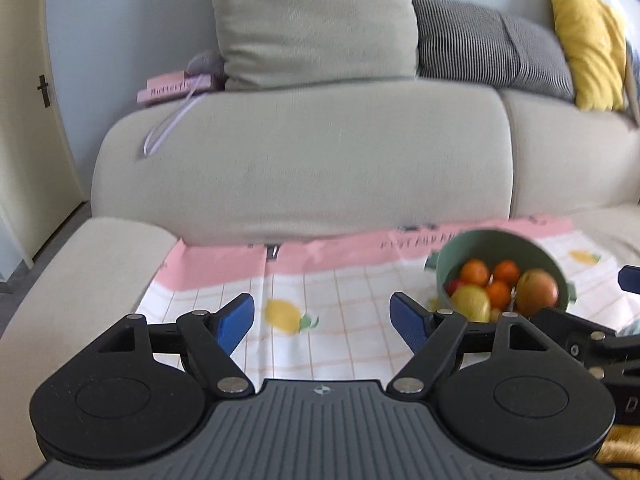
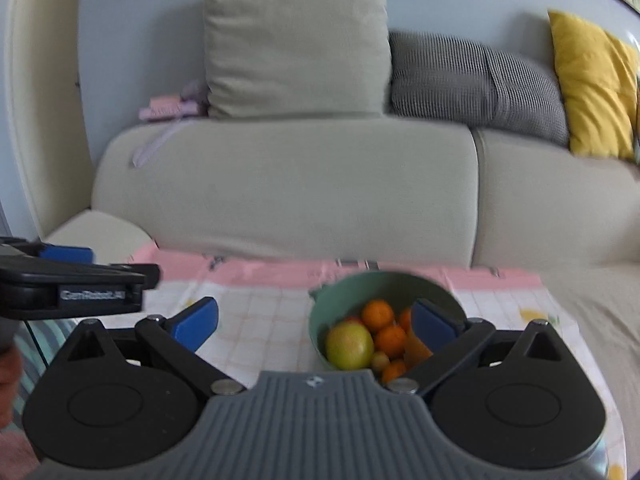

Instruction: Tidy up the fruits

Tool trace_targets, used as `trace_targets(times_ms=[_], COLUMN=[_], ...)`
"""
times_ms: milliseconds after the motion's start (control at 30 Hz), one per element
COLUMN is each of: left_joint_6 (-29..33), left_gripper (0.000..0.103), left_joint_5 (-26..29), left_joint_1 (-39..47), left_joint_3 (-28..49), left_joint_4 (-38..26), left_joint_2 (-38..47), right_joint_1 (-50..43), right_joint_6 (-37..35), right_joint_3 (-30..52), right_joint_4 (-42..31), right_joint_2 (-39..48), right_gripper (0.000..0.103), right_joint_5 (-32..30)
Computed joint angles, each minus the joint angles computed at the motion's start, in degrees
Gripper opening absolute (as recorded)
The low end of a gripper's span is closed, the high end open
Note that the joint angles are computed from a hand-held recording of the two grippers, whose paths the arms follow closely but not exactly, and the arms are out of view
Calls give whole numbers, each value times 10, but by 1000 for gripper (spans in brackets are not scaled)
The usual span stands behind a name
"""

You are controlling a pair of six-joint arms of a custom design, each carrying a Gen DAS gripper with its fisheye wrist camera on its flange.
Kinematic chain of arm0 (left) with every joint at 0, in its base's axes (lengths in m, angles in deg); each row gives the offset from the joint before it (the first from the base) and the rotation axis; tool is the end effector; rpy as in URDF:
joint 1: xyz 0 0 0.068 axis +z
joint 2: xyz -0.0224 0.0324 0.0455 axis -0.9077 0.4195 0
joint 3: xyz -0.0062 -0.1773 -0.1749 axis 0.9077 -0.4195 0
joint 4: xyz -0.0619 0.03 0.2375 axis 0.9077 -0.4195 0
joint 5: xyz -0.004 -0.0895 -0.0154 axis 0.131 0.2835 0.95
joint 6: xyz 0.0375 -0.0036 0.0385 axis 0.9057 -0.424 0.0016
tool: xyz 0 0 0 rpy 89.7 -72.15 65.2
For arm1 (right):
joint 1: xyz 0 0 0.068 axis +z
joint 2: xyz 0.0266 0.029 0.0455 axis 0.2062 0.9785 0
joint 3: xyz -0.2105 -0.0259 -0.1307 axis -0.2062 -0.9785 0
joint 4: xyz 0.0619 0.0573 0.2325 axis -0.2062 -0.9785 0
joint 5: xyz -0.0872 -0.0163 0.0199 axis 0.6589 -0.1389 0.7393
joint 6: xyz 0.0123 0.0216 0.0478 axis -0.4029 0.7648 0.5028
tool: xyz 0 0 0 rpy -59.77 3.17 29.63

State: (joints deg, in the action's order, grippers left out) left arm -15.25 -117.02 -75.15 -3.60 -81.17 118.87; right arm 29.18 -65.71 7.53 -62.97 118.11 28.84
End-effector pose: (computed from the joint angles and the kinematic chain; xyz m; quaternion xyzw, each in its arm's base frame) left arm 0.2236 -0.0227 0.1422 -0.1345 0.8822 0.1252 0.4336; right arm 0.2726 0.0931 0.1610 -0.2079 0.8617 0.1542 0.4365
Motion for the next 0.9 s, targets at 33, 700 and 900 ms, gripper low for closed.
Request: trace_targets(times_ms=[33,700,900], left_joint_6=[-2,-4,-3], left_gripper=[90,90,90], left_joint_5=[7,38,37], left_joint_1=[2,6,7], left_joint_3=[0,36,37], left_joint_4=[-3,-20,-21], left_joint_2=[7,115,114], right_joint_1=[-3,11,12], right_joint_6=[0,-13,-12], right_joint_3=[2,44,42], right_joint_4=[-1,-21,-20], right_joint_2=[13,120,118], right_gripper=[99,99,99], right_joint_5=[4,53,54])
